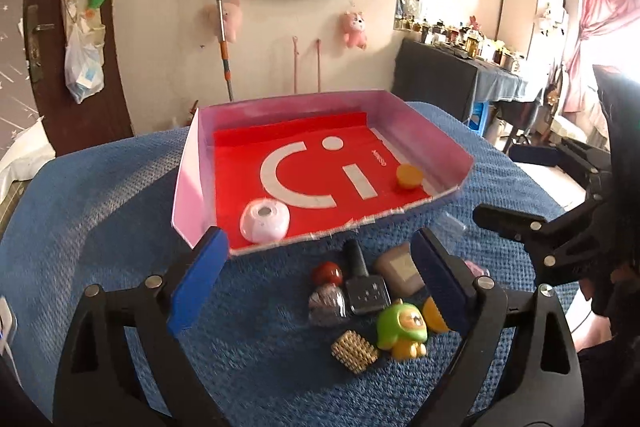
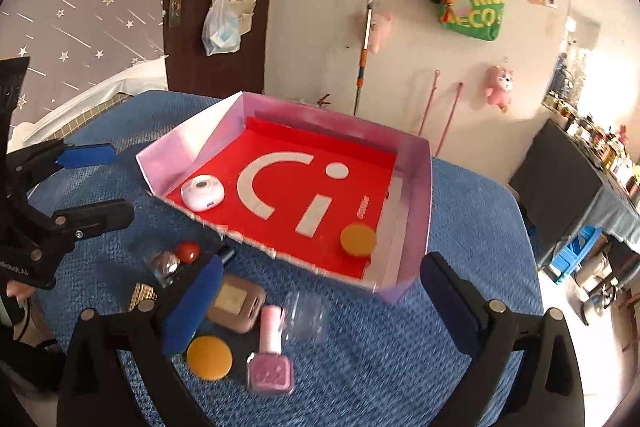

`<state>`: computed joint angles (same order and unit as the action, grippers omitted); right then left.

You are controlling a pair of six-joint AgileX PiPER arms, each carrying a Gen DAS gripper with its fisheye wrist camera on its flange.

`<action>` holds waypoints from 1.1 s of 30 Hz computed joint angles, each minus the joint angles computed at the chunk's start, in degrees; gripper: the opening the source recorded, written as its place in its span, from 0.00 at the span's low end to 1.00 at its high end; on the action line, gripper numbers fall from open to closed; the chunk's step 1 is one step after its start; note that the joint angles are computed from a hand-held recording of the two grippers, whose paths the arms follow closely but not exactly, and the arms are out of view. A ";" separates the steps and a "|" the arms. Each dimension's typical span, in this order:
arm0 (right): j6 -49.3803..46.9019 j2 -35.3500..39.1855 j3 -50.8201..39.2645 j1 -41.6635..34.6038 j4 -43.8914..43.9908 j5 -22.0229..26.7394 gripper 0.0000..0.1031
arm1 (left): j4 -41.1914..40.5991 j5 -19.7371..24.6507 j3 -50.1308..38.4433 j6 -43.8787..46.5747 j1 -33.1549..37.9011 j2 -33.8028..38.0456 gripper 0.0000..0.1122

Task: Organize rigid objects
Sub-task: 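Withdraw both open tools from the box toward the remaining objects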

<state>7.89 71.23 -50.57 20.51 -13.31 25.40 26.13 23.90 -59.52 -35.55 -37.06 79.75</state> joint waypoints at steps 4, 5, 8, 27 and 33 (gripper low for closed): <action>12.83 -2.11 6.49 2.10 -8.79 -3.00 0.98 | 17.83 -0.67 5.55 -19.81 -4.27 -0.82 0.83; 18.09 -2.74 8.77 2.71 -12.71 -4.16 0.98 | 20.51 -0.56 6.57 -23.12 -4.99 -0.89 0.83; 33.87 -3.92 13.59 4.94 -26.09 -5.37 0.98 | 25.29 -1.54 9.44 -30.18 -5.92 -0.81 0.83; 56.55 -5.34 24.85 4.47 -40.78 -12.37 0.98 | 33.92 -2.78 16.77 -45.72 -9.86 -0.87 0.83; 61.03 -3.97 26.03 4.91 -44.19 -13.89 0.98 | 34.86 -1.49 17.04 -47.55 -10.47 -1.31 0.83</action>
